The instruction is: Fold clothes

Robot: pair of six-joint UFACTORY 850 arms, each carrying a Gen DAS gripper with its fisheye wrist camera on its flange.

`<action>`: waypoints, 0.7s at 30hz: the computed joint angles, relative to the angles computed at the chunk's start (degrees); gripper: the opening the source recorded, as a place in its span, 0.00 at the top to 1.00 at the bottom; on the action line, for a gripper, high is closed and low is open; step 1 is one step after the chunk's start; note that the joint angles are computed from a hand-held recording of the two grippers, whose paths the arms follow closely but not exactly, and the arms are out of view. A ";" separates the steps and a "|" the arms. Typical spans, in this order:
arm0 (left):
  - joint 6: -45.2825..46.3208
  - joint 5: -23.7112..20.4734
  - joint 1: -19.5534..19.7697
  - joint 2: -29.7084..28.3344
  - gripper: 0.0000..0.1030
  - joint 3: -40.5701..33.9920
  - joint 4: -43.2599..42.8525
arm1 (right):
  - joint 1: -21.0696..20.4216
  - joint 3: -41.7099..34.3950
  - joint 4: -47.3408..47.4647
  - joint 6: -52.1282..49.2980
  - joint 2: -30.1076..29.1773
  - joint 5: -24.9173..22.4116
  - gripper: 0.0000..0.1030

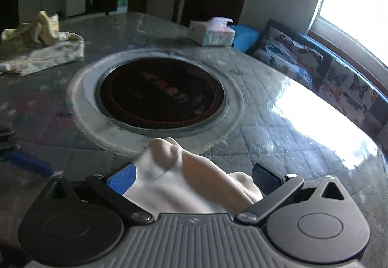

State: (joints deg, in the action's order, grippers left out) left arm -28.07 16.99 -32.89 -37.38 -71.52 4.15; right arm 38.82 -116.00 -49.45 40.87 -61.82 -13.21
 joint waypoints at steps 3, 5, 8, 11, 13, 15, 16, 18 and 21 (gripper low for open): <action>4.69 0.64 0.24 1.49 0.00 1.99 -4.73 | 0.59 5.10 -12.93 10.11 2.96 0.86 0.00; 7.80 1.03 0.40 2.46 0.00 3.25 -7.90 | 0.98 7.08 -19.63 15.25 3.81 1.34 0.00; 13.44 1.28 0.68 3.81 0.00 5.01 -14.14 | 1.80 8.23 -28.74 21.59 3.64 1.30 0.00; 18.45 1.28 1.08 4.67 0.00 5.90 -20.36 | 2.48 8.81 -38.27 30.51 3.10 1.05 0.00; 21.38 1.18 1.34 4.95 0.00 5.93 -23.99 | 2.79 9.07 -41.13 33.91 3.28 0.33 0.00; 23.89 1.07 1.37 5.01 0.00 5.77 -27.18 | 3.22 10.65 -48.48 40.29 4.35 -0.86 0.00; 24.63 0.56 1.46 4.81 0.00 5.32 -28.26 | 3.46 12.01 -53.30 44.51 5.26 -1.25 0.00; 26.30 -0.43 1.65 4.41 0.00 4.41 -30.61 | 4.18 14.67 -61.24 50.77 6.97 -2.48 0.00; 29.64 -2.12 1.78 3.40 0.00 2.66 -34.77 | 5.33 16.36 -63.55 50.94 7.64 -3.08 0.02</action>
State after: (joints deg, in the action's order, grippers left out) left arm 1.57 14.87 -31.11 -33.98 -68.85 -30.62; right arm 44.15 -99.64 -113.00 91.81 -54.18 -16.29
